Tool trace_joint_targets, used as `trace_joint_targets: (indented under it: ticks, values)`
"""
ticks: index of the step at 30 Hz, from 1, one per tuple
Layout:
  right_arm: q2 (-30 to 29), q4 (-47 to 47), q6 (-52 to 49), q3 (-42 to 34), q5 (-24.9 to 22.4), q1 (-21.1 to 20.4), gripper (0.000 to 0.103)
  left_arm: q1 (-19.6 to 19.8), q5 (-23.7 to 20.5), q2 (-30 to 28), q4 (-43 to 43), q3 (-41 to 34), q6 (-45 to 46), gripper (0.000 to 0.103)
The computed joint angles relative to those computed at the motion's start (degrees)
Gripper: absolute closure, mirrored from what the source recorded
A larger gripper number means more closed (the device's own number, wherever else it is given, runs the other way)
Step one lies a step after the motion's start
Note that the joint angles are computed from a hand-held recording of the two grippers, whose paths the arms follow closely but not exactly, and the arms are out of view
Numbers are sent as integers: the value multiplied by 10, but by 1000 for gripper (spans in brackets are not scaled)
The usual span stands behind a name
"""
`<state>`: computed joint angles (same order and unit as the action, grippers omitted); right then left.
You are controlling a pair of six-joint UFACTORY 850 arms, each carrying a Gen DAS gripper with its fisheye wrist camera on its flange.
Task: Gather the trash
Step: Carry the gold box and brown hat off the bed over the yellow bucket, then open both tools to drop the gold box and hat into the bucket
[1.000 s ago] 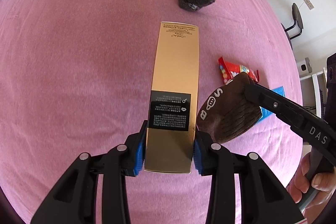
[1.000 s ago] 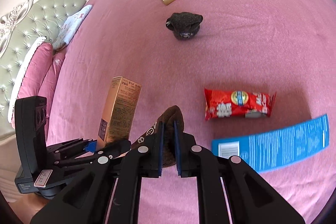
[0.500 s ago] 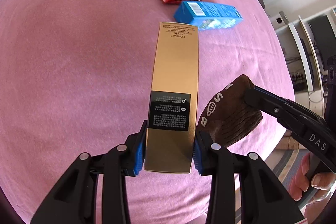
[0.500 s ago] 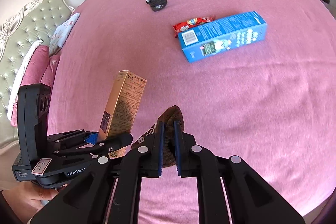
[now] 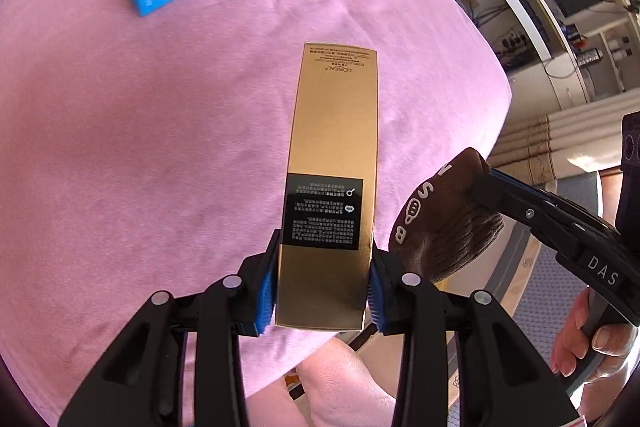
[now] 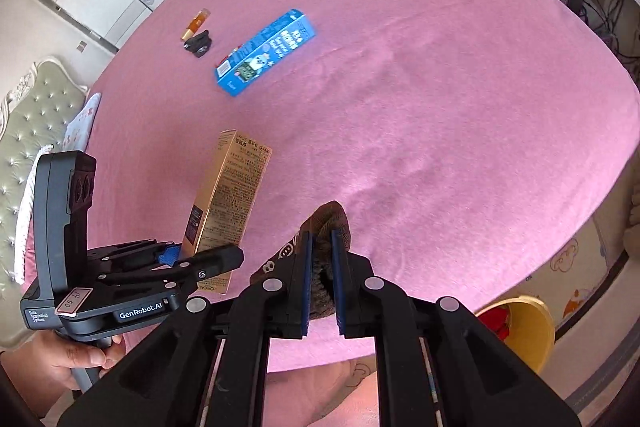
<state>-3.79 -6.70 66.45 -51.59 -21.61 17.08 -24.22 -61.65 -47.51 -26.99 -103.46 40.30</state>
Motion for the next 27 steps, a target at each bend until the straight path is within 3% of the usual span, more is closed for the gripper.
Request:
trace_joint_targets:
  ticks: [7,14,20,27]
  values:
    - [172,-97,173,150,-58,16,93,-75,18,76,-5,117,33,66]
    - [338,-103,279,271,-156,55,93,-167,32,110,6,182,46,66]
    - [454,-70,369,355,-231,121,93,-235,41,116,32,234,56,66]
    - [533,-28,444,416,-265,192,93,-287,46,117,64,274,53,66]
